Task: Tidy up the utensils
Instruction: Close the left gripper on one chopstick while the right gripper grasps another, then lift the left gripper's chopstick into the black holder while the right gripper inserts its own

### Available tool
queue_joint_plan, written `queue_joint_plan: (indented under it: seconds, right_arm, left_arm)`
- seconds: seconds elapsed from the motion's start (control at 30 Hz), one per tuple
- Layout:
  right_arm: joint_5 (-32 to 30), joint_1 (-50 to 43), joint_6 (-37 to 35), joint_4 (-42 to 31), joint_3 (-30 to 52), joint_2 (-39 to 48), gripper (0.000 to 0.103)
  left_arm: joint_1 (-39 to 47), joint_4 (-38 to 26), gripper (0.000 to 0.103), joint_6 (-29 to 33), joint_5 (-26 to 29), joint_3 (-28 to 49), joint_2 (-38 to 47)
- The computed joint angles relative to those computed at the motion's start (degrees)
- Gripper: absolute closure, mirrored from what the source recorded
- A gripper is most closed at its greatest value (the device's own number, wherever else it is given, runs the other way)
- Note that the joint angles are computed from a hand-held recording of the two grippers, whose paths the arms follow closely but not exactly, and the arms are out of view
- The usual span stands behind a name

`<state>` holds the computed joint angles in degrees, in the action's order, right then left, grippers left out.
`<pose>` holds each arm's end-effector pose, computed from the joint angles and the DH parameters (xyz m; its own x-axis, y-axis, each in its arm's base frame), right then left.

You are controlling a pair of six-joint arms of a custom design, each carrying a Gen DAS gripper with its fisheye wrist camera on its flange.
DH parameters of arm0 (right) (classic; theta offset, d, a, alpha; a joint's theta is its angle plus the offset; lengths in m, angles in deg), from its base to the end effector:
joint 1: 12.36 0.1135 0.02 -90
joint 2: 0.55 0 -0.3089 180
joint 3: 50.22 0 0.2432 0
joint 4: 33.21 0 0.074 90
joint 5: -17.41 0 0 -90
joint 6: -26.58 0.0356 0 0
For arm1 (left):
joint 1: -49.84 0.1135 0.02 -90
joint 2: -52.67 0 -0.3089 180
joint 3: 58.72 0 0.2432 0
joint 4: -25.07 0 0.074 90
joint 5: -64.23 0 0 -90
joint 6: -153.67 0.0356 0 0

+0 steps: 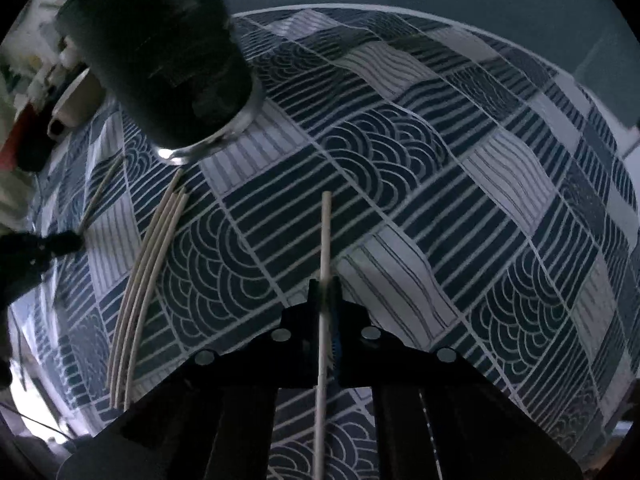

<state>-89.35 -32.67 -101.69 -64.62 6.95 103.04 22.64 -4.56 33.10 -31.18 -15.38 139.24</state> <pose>0.2690 -0.0886 0.1319 -0.8903 -0.3029 -0.3401 -0.3516 0.9317 0.0907 0.1892 -0.0934 0.1507 -0.9507 -0.0807 -0.2996 -0.0617 0.9955 -0.0723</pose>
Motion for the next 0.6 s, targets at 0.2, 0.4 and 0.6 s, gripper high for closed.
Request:
queue_joint_plan:
  seconds: [0.2,0.4,0.6]
  right_arm:
    - [-2.4,-3.13,1.55,-5.95,4.69,2.89,0.099]
    - [-4.07,-5.76,2.06,-9.04,8.33,3.54,0.099]
    - [-7.37,-6.78,4.52,-12.65,15.0,2.15,0.099]
  left_arm:
    - [4.52,0.39,0.098,-1.2,5.55,-1.91,-2.41]
    - [6.81,-1.69,0.098,-1.12,6.66,-1.88,-3.81]
    - [12.02,-6.79,0.098,2.02,5.39,1.94,-6.29]
